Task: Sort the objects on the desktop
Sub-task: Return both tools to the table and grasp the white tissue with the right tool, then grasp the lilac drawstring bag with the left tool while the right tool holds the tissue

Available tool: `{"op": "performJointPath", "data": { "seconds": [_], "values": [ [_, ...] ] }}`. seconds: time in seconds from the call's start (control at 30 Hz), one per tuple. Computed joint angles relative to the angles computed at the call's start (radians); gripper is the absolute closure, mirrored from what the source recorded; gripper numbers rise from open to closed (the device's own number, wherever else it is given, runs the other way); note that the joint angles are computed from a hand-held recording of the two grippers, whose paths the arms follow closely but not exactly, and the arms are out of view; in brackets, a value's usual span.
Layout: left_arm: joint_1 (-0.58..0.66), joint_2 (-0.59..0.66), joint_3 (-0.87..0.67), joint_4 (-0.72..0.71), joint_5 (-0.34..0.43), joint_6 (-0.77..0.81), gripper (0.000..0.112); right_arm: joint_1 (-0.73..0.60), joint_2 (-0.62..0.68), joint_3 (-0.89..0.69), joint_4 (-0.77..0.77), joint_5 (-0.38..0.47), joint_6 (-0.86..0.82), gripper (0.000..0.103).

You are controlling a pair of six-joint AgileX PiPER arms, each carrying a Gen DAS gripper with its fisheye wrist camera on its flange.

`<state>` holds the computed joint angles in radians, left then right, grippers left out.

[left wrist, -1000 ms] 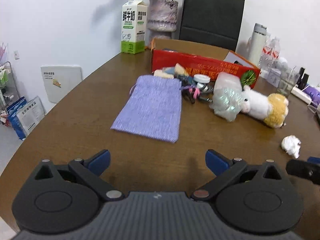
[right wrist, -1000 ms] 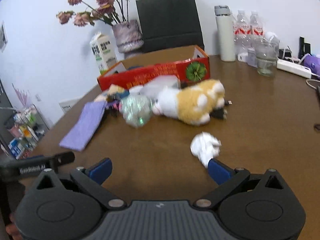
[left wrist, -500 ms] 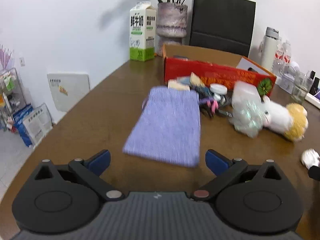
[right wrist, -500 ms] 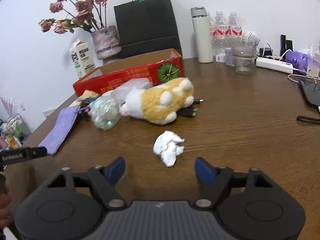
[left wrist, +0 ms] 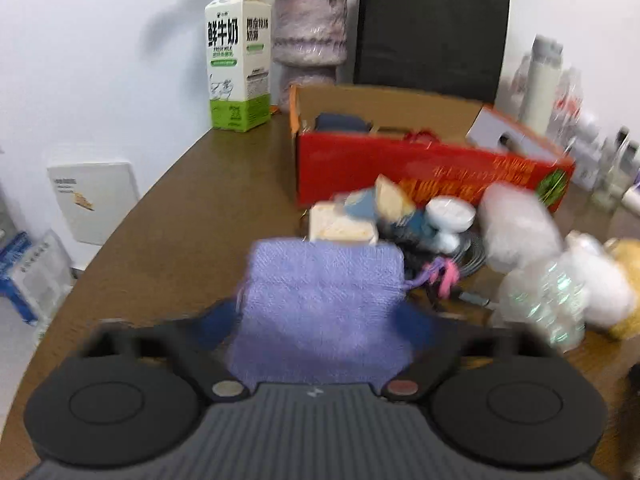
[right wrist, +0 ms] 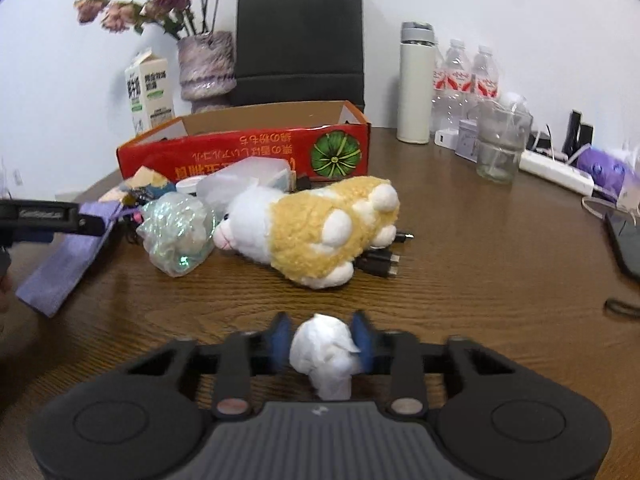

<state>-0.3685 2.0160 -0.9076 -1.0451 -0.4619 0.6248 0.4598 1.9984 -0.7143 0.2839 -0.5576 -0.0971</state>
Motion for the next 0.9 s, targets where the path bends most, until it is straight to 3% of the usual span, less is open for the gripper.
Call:
{"op": "performJointPath", "data": {
  "seconds": [0.03,0.07,0.23,0.27,0.3,0.4,0.47,0.53,0.67,0.77,0.9],
  "values": [
    [-0.02,-0.002,0.009,-0.049,-0.041,0.039,0.071,0.0,-0.003,-0.01,-0.007,0.02,0.004,0.085],
    [-0.035,-0.006,0.027,-0.057,-0.066,0.039,0.079,-0.002,-0.006,-0.017,-0.024,0.034,0.019,0.085],
    [-0.048,-0.065,0.165,0.128,-0.124,-0.196,0.083,0.027,-0.025,-0.031,-0.021,0.064,-0.009,0.086],
    [-0.04,-0.086,0.199,0.183,-0.132,-0.259,0.09,0.03,-0.037,-0.029,-0.031,0.067,-0.001,0.086],
    [-0.031,-0.107,0.222,0.214,-0.128,-0.294,0.108,0.033,-0.053,-0.026,-0.052,0.069,0.015,0.086],
    [0.001,-0.205,0.295,0.305,-0.115,-0.405,0.108,0.035,-0.103,-0.01,-0.113,0.054,0.075,0.086],
    [-0.008,-0.251,0.336,0.306,-0.175,-0.403,0.108,0.028,-0.131,-0.004,-0.167,0.043,0.119,0.086],
    [-0.018,-0.256,0.34,0.259,-0.21,-0.354,0.099,0.03,-0.149,-0.011,-0.163,0.046,0.105,0.086],
    [0.005,-0.192,0.285,0.239,-0.145,-0.274,0.098,0.022,-0.155,-0.014,-0.217,0.045,0.161,0.086],
    [-0.005,-0.179,0.282,0.213,-0.165,-0.279,0.111,0.02,-0.151,-0.009,-0.229,0.042,0.173,0.086],
    [-0.003,-0.283,0.353,0.285,-0.214,-0.361,0.111,0.001,-0.159,-0.003,-0.251,0.035,0.187,0.086]
  ]
}}
